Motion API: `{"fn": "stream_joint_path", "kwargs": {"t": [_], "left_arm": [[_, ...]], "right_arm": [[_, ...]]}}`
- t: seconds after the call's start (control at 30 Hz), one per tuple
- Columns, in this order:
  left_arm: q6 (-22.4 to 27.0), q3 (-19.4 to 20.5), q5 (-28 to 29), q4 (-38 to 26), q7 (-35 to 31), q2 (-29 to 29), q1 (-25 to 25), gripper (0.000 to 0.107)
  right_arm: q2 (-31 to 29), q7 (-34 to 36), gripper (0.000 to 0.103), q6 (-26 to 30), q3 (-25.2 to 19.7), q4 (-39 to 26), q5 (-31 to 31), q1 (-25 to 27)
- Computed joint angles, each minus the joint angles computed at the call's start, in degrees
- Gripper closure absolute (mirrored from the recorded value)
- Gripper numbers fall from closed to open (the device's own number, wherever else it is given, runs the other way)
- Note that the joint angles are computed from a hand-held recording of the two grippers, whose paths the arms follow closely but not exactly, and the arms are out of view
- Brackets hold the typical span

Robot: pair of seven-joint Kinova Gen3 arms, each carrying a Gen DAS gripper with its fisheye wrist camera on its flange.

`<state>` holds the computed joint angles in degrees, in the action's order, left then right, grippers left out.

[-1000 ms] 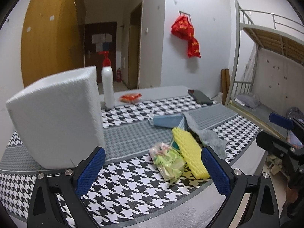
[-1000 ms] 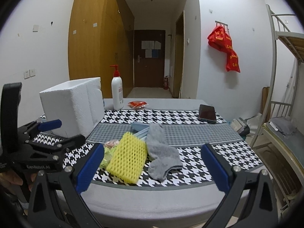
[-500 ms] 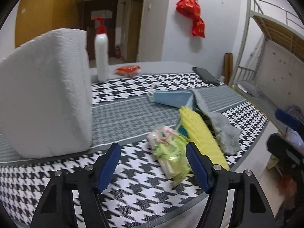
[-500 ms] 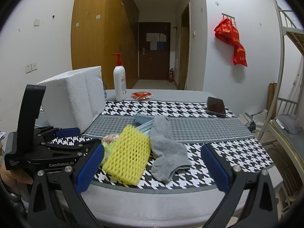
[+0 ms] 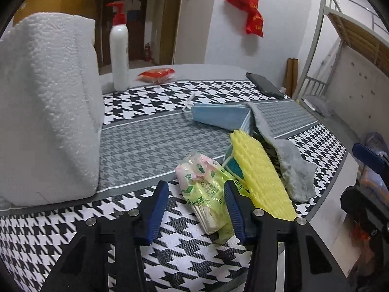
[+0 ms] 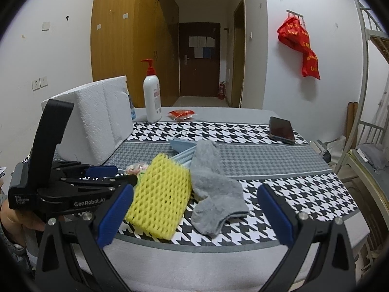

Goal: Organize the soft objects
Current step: 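Close the left gripper on the clear plastic bag with green contents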

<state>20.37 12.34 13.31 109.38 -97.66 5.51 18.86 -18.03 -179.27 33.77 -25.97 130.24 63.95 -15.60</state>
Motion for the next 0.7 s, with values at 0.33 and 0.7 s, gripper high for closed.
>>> {"fn": "stream_joint_path", "kwargs": {"t": [0.33, 0.7], "left_arm": [[1.58, 1.84, 5.89, -1.52, -6.85, 1.78, -2.07, 0.073], [0.82, 2.04, 12.96, -0.06, -14.0, 0.17, -4.15, 0.093]], "right_arm": [[1.14, 0.68, 0.001, -0.73, 0.99, -0.31, 0.0, -0.26], [1.83, 2.74, 0.001, -1.24, 2.12, -0.89, -1.92, -0.74]]}}
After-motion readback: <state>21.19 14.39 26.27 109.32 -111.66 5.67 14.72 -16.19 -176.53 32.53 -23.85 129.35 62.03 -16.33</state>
